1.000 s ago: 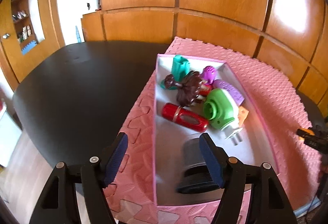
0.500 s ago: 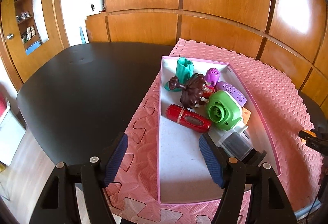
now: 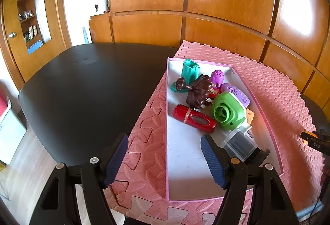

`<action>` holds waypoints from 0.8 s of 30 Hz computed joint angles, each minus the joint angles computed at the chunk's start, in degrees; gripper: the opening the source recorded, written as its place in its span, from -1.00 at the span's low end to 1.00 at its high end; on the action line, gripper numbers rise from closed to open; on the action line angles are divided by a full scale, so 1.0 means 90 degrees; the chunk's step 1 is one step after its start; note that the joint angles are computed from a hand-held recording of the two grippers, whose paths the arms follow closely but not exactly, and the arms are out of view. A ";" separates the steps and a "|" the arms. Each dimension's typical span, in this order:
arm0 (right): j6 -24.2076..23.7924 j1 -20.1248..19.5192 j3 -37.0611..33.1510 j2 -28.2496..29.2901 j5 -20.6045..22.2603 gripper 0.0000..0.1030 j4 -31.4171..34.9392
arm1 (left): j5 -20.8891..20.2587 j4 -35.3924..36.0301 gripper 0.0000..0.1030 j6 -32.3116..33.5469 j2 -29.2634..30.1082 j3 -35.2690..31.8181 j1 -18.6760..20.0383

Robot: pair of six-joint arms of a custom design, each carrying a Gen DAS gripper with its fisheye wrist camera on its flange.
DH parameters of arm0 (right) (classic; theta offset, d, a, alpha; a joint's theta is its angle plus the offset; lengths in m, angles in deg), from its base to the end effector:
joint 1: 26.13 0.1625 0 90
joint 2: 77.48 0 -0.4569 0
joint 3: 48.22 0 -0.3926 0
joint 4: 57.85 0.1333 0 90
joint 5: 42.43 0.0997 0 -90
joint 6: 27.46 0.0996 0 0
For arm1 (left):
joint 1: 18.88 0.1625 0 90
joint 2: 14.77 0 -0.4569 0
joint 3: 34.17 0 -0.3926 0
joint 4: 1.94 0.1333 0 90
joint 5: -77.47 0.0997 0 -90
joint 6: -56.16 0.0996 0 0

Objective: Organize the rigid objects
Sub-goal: 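Carry the orange toy piece into the tray and release it with the right gripper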

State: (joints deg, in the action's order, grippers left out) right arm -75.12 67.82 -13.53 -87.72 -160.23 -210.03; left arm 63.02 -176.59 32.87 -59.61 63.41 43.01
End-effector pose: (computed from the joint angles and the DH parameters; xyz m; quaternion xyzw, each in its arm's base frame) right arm 0.1514 -0.9316 0.0726 0.3299 -0.8608 0.2067 0.3278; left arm -0.1081 -0.6899 0.2038 -0.1363 0.7664 -0.4512 0.4365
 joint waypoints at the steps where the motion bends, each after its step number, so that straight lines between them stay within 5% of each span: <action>1: 0.0091 -0.0004 0.0007 -0.0027 0.0056 0.25 0.0094 | 0.0019 -0.0070 0.42 0.0048 -0.0004 0.0018 -0.0002; 10: 0.0305 0.0151 0.1119 -0.0739 0.1256 0.25 -0.0013 | 0.0174 -0.0075 0.42 -0.0243 -0.0173 0.0217 0.0051; 19: -0.0713 0.0674 0.2637 -0.1356 0.2943 0.25 0.0170 | 0.0493 -0.0233 0.42 -0.0505 -0.0391 0.0459 0.0085; 24: -0.1491 0.1017 0.2923 -0.1233 0.3178 0.25 0.0601 | 0.0638 -0.0017 0.42 -0.0975 -0.0634 0.0729 0.0107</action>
